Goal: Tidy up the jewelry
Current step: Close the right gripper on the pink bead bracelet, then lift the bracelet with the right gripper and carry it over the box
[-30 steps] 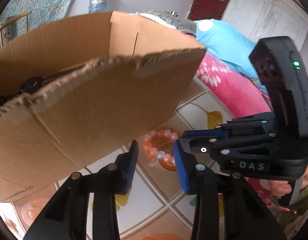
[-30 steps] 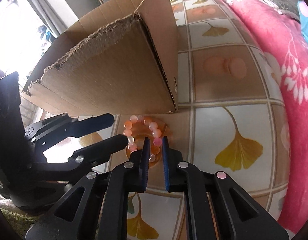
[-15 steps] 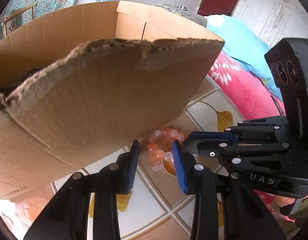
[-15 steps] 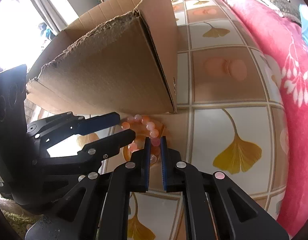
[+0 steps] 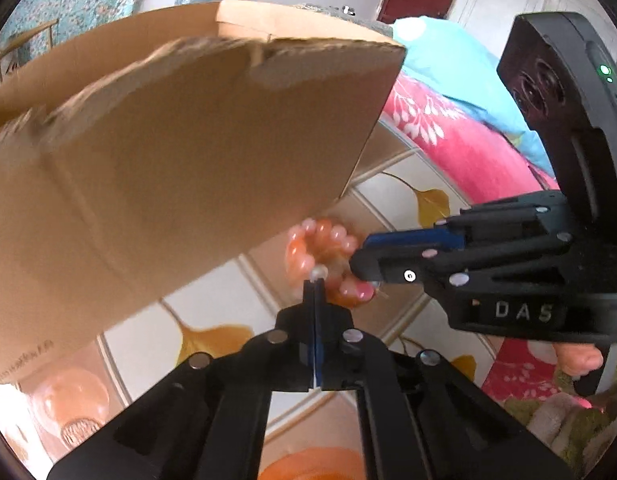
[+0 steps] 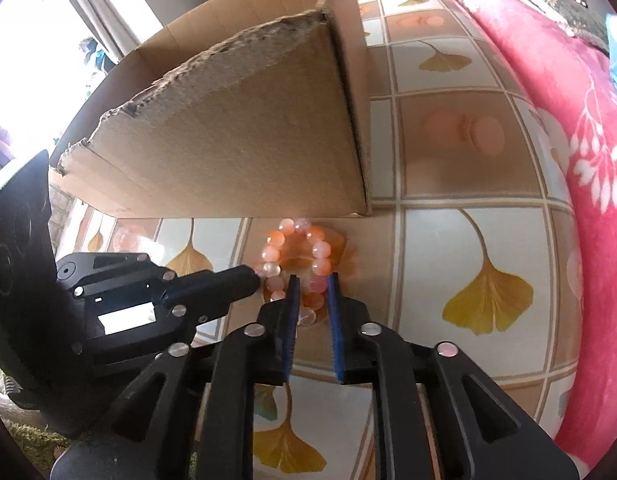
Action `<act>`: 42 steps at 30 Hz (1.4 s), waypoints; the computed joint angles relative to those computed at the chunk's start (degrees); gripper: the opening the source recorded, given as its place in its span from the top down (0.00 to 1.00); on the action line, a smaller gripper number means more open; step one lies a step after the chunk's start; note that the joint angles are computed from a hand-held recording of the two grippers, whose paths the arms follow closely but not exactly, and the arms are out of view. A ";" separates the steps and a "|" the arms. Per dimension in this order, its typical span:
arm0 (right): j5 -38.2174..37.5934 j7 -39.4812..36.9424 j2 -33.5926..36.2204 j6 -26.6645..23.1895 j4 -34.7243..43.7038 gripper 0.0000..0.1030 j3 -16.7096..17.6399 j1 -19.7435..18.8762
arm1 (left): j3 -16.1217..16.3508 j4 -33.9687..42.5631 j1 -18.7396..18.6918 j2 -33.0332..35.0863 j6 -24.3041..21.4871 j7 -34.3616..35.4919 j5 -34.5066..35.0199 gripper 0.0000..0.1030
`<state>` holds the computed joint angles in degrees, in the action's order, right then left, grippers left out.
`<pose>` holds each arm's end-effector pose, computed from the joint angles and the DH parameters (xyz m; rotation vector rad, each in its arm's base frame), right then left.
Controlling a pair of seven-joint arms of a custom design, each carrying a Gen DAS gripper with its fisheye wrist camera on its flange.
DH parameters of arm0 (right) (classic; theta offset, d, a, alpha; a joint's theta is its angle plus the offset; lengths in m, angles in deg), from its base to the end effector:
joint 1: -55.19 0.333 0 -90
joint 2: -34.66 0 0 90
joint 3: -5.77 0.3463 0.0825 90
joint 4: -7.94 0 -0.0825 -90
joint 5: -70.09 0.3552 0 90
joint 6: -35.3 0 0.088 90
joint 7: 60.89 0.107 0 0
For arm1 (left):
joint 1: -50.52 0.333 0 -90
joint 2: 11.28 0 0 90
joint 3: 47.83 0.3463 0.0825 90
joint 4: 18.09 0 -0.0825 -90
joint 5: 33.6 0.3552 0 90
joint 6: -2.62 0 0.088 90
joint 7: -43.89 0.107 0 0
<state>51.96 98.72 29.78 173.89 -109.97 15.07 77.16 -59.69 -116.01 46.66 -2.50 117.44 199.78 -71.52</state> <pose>0.4590 0.2803 0.5631 -1.3857 2.2721 -0.3116 0.5733 -0.1909 0.5613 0.5654 -2.8313 0.9847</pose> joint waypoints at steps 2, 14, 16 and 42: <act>-0.88 -0.38 1.37 -2.17 2.17 0.80 0.13 0.09 | 0.29 0.44 0.39 0.21 -0.87 -0.62 0.03 1.00; 0.83 -3.75 3.91 0.30 3.84 0.93 -1.14 1.27 | 0.41 6.31 5.04 3.63 -12.46 -1.91 -8.24 1.00; 1.96 -5.78 4.00 1.92 3.27 0.93 -0.98 1.57 | 0.45 7.33 4.94 4.31 -13.17 -3.40 -7.70 1.00; -0.63 -3.41 4.40 5.33 1.32 0.93 -0.87 2.11 | 0.05 2.96 1.51 1.29 -4.57 -0.21 -0.17 0.85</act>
